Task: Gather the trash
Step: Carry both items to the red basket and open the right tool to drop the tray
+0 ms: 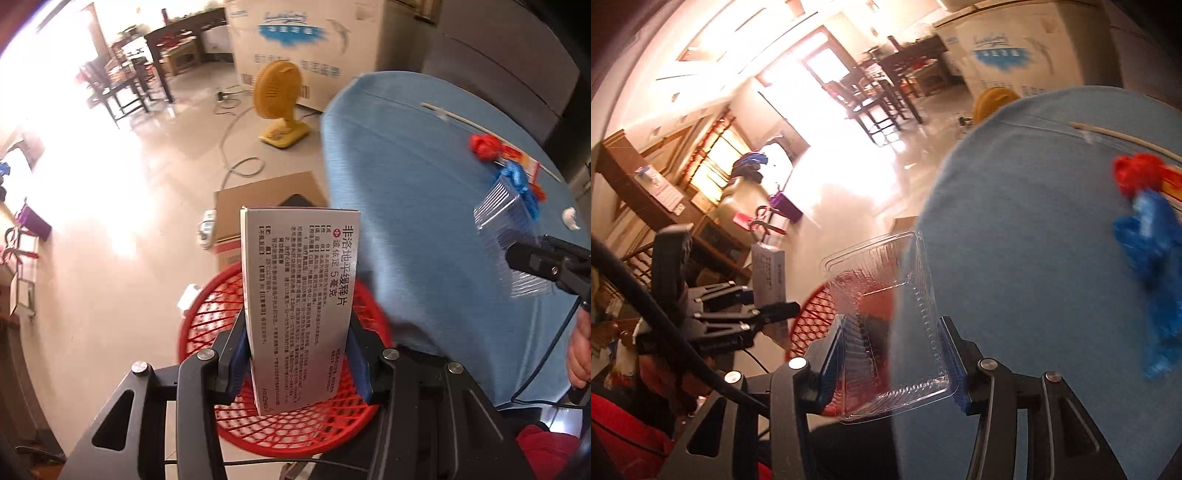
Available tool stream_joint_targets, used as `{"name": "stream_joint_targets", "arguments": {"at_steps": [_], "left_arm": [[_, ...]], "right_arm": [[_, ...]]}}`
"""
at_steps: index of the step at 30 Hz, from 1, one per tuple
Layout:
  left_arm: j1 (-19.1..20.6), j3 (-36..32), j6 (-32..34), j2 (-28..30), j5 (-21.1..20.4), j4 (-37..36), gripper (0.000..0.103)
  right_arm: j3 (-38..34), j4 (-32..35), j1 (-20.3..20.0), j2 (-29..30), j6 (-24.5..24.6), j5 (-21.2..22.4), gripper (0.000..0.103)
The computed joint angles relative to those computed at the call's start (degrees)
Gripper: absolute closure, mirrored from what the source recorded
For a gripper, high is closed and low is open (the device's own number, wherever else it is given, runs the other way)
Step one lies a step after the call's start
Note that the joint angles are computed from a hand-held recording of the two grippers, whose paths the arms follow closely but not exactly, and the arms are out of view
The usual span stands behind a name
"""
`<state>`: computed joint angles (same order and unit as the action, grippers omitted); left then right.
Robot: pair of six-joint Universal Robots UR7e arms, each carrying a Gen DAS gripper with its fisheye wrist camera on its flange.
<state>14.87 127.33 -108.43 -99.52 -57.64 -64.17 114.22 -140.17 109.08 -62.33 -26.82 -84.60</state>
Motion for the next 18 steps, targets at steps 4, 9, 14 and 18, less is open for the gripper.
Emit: {"name": "stream_joint_targets", "arguments": {"at_steps": [4, 9, 14, 18], "left_arm": [[-0.6, 0.4, -2.8, -0.9, -1.2, 2.4, 0.055], [-0.9, 1.1, -4.8, -2.6, -3.2, 5.0, 0.055], [-1.0, 2.7, -6.6, -5.0, -6.0, 6.6, 0.055], [-0.1, 4.1, -7.5, -6.4, -7.1, 6.8, 0.055]], "right_arm": [[-0.5, -0.3, 1.6, 1.7, 0.8, 1.5, 0.051], [-0.3, 0.1, 3.7, 2.7, 1.0, 2.8, 0.051], [-1.1, 1.2, 5.1, 4.6, 0.6, 3.4, 0.051], [-1.7, 1.5, 6.3, 6.3, 0.6, 3.6, 0.051]]}}
